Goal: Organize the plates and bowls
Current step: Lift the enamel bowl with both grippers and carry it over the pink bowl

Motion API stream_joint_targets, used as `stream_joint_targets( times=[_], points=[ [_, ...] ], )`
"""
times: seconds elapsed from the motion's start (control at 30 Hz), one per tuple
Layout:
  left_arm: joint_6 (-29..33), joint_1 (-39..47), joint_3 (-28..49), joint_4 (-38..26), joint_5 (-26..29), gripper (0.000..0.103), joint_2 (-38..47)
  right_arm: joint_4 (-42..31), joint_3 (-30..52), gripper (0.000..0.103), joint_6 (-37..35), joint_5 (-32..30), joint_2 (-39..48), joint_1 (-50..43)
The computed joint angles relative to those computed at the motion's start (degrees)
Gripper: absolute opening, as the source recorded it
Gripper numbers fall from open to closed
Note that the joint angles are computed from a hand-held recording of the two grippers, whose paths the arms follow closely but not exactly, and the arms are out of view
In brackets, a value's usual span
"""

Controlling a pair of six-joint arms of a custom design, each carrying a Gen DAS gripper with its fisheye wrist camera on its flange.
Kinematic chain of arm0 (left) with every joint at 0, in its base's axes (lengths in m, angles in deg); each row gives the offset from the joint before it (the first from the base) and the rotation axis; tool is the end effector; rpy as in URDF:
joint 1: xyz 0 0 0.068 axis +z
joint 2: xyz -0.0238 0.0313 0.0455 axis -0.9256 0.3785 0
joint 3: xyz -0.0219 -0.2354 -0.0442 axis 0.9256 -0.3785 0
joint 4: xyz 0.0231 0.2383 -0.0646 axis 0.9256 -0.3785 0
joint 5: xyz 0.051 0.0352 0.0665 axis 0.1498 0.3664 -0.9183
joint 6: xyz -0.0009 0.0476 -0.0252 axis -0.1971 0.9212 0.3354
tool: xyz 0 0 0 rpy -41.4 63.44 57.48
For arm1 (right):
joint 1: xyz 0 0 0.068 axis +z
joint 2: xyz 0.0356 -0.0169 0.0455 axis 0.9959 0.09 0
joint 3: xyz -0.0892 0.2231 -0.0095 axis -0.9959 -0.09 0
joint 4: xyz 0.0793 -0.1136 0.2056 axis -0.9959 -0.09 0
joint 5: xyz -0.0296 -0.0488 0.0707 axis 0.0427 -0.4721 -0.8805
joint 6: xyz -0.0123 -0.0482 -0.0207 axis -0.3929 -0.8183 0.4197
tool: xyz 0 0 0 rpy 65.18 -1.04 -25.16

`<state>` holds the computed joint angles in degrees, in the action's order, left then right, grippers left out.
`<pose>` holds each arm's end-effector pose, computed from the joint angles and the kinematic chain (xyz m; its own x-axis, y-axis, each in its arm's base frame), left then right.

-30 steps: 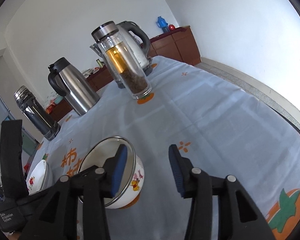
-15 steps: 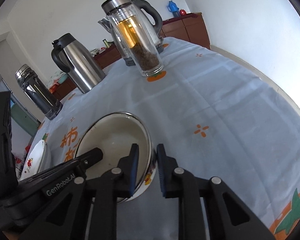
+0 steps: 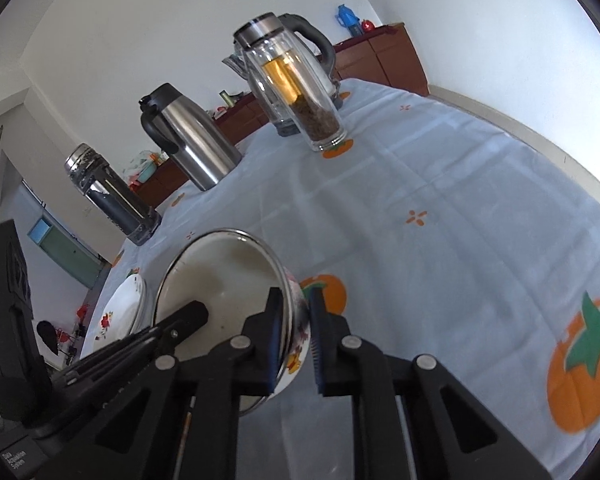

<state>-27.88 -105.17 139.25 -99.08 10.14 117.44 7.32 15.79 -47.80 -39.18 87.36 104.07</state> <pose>0.3138 -0.2233 0.2734 -0.7503 -0.0670 -0.6577 -0.0272 0.9971 -0.0705 0.3009 0.1125 0.2300 -0.7159 0.2581 -0.6487 -0.1429 0.8553 0.4980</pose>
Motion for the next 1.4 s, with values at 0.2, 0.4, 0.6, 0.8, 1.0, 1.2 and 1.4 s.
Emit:
stream_joint_targets(
  times=[0.2,0.4,0.6,0.8,1.0,1.2,1.4],
  points=[
    [0.5,-2.0,-6.1,0.7,0.3,0.007,-6.4,-2.9,-4.4,0.013,3.5,0.6,-8.3,0.9],
    [0.0,-6.2,-12.8,1.2,-3.6,0.007,-13.8,-8.6,-6.9,0.013,4.3,5.7,-16.0,5.5],
    [-1.3,-10.0,-19.2,-0.9,-8.3,0.007,-22.1,-11.7,-9.6,0.013,7.7,11.5,-22.6,12.6],
    [-3.6,-11.1,-25.6,-2.0,-7.1,0.007,-29.8,-14.8,-11.6,0.013,11.9,16.7,-27.5,19.6],
    [-6.7,-14.6,-30.6,-4.9,-10.5,0.007,-37.7,-18.2,-11.1,0.013,15.4,24.2,-29.6,28.5],
    [-8.3,-14.0,-34.2,-8.4,-11.3,0.008,-45.4,-18.6,-8.1,0.013,17.6,28.7,-26.3,36.1],
    [-8.8,-11.8,-37.8,-11.8,-11.7,0.008,-53.3,-17.7,-3.8,0.013,18.5,31.5,-20.1,41.9]
  ],
)
